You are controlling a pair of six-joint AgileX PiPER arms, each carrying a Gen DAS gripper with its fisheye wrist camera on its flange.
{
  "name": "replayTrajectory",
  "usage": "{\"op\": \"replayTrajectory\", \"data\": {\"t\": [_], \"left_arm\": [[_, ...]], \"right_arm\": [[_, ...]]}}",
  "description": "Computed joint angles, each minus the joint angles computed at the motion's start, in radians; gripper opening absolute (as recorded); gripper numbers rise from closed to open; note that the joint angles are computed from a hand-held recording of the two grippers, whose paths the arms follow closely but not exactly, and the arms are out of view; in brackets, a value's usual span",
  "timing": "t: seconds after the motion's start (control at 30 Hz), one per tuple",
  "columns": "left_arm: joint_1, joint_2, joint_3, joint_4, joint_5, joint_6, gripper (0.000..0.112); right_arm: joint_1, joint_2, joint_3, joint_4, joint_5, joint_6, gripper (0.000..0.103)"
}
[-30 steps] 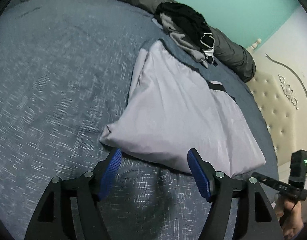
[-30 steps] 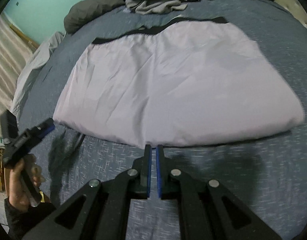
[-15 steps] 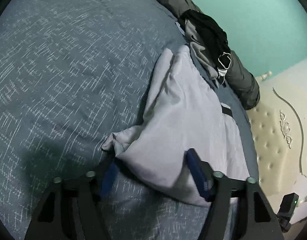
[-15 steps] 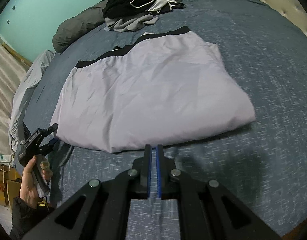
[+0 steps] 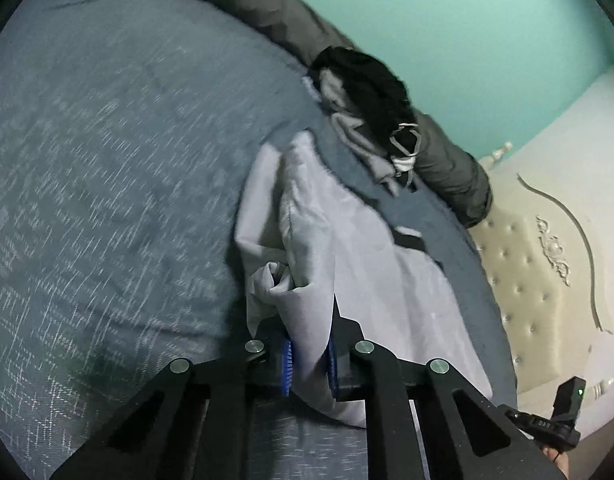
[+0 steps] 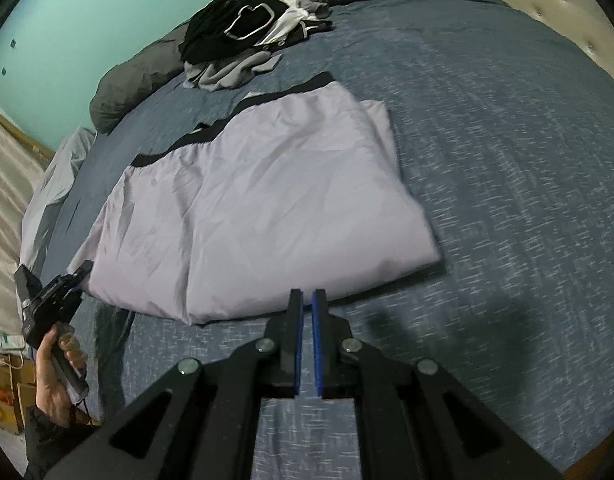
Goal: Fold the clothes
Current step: 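Fold the grasped side edge over toward the jacket's middle with the left tool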
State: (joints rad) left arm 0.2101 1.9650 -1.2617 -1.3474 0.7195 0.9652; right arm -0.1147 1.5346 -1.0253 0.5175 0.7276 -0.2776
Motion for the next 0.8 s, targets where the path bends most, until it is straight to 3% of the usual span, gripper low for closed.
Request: {"op": "replayTrajectory", "data": {"t": [0.2, 0.37, 0.57, 0.8], "left_arm": [[-0.075, -0.065, -0.046, -0.012, 0.001, 0.011, 0.009], [-0.225, -0.092, -0.153, 0.084, -0.059, -0.095, 0.009], [-0.459, -0.012, -0.401, 0.362, -0.1, -0.362, 0.008], [-0.691, 0.171, -0.664, 0.657, -0.054, -0.626, 0.008]], "right_arm": [[-0.092, -0.012, -0.027, 0.034, 0.04, -0.064, 0.004], [-0.205, -0.022, -0.049, 0.087, 0.094, -0.145, 0.004], [-0.337, -0.021, -0.081, 0.124, 0.159, -0.235, 0.004], [-0.421, 0.017, -0.106, 0.136, 0.197, -0.297, 0.004]]}}
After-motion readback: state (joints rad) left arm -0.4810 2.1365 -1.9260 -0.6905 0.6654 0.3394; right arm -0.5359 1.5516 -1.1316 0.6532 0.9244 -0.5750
